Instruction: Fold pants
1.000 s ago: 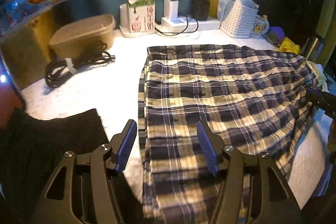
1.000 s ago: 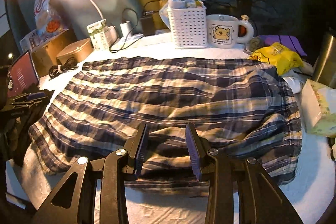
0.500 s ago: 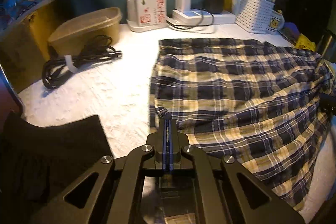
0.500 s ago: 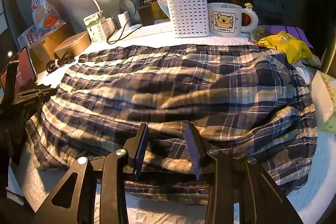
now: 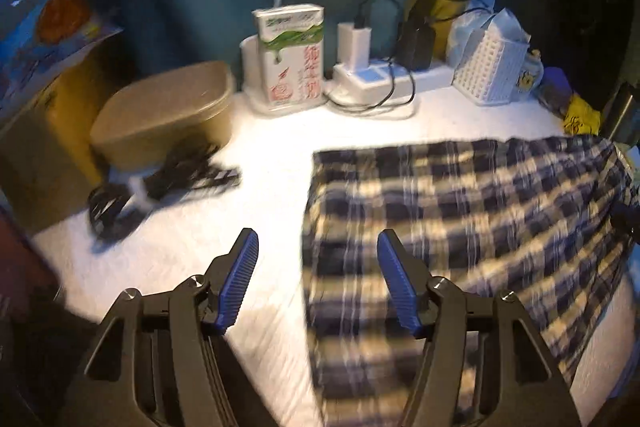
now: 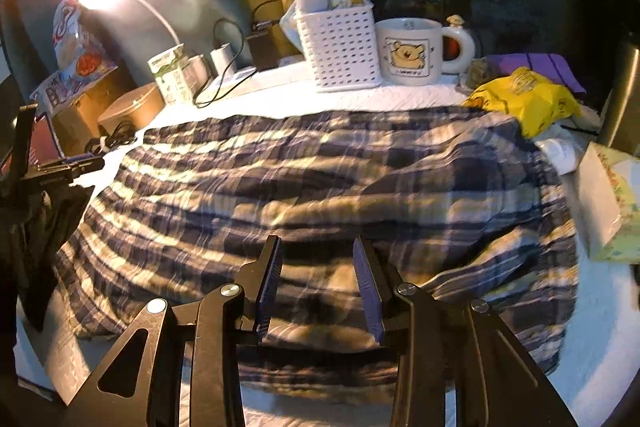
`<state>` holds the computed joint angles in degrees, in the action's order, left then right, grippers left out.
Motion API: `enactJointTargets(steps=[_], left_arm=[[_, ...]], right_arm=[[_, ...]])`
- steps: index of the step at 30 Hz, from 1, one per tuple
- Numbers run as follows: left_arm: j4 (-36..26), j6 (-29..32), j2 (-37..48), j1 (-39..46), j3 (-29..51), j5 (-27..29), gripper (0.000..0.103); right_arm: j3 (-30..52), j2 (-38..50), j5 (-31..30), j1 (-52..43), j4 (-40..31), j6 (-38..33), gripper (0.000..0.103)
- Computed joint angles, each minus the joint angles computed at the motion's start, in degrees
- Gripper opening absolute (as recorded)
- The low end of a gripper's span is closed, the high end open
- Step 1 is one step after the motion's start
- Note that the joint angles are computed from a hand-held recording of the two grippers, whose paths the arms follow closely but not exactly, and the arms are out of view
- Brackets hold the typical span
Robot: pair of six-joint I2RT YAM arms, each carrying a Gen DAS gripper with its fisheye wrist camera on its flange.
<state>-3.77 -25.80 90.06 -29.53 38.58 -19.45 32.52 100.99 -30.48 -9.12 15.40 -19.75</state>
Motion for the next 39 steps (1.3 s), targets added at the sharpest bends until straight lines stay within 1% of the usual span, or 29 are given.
enactJointTargets(steps=[4,5,6,7,8,9,10,14,15,16,18,20,21,22,24,25,27,28,29,30,32,34,36,38,39], left_arm=[[1.3,2.4,8.8,3.1,5.7,3.5,0.061],[1.2,3.6,10.8,3.3,7.1,3.9,0.060],[0.8,4.6,12.3,3.3,8.4,3.7,0.055],[0.3,5.4,13.6,3.2,9.4,3.7,0.038],[-0.1,5.8,14.4,3.2,10.1,3.8,0.018],[-0.8,6.4,15.8,3.5,11.3,4.1,0.007],[-0.8,7.5,16.6,3.7,11.9,4.5,0.003],[-0.1,9.5,17.3,3.7,12.8,2.0,0.003],[0.2,9.9,17.7,3.8,13.0,0.8,0.003],[0.0,10.3,18.2,4.2,13.4,0.8,0.003],[0.1,9.7,18.3,4.7,13.6,1.1,0.003],[-0.7,9.4,18.6,4.6,14.4,0.5,0.003],[-1.7,9.1,18.7,4.6,15.1,0.6,0.003],[-3.2,8.5,18.9,4.7,16.0,0.7,0.007],[-6.1,7.7,17.6,4.1,16.8,0.0,0.007],[-6.8,7.7,17.7,3.7,17.9,-0.5,0.009],[-7.0,8.1,15.3,2.3,17.6,-1.6,0.015],[-6.6,8.6,14.3,1.7,17.6,-0.9,0.022],[-6.3,9.0,14.1,1.5,17.8,-0.3,0.027],[-5.9,9.6,14.2,1.0,18.4,0.6,0.028],[-5.9,11.1,16.2,0.4,20.7,1.9,0.028],[-7.0,13.0,20.4,-0.5,24.6,2.3,0.028],[-8.4,14.3,24.5,-0.2,28.0,3.3,0.028],[-10.4,14.1,28.6,0.7,31.7,3.6,0.028],[-9.2,13.9,29.8,1.3,32.2,3.5,0.031]], right_arm=[[1.0,0.7,1.1,-0.9,0.8,0.4,0.039],[1.4,1.1,1.7,-1.2,1.0,0.3,0.039],[1.7,1.5,2.0,-1.5,1.1,0.1,0.039],[2.1,2.0,2.2,-1.8,1.1,0.0,0.039],[2.6,2.4,2.4,-2.3,1.0,-0.1,0.039],[3.2,3.0,2.6,-2.7,0.8,-0.3,0.039],[3.7,3.5,2.8,-3.0,0.6,-0.3,0.039],[6.2,5.6,3.8,-3.2,0.3,0.3,0.040],[6.4,5.9,3.9,-3.1,0.4,0.5,0.042],[6.7,6.4,3.9,-2.9,0.5,0.6,0.044],[7.5,7.5,3.9,-2.1,0.9,1.3,0.058],[7.7,8.0,4.6,-0.9,1.7,1.8,0.066],[7.5,8.1,5.2,-0.4,2.4,1.8,0.068],[7.5,8.3,5.7,-0.1,2.8,1.7,0.068],[7.8,8.6,5.9,0.0,2.6,2.0,0.068],[7.6,8.2,5.3,-0.4,2.5,2.2,0.068],[6.0,6.1,3.2,-1.8,4.1,3.1,0.068],[5.6,5.4,2.7,-2.1,4.6,3.6,0.068],[5.3,4.7,2.0,-2.7,5.2,4.1,0.068],[5.3,4.4,1.8,-2.9,5.7,4.4,0.068],[6.5,5.2,2.0,-2.7,5.8,4.2,0.067],[8.8,7.4,2.1,-2.4,5.2,4.9,0.067],[12.5,10.4,4.6,-1.3,2.6,6.4,0.060],[15.3,12.9,5.7,-1.2,0.2,7.5,0.060],[16.6,13.7,5.8,-1.1,-1.2,7.9,0.060]])
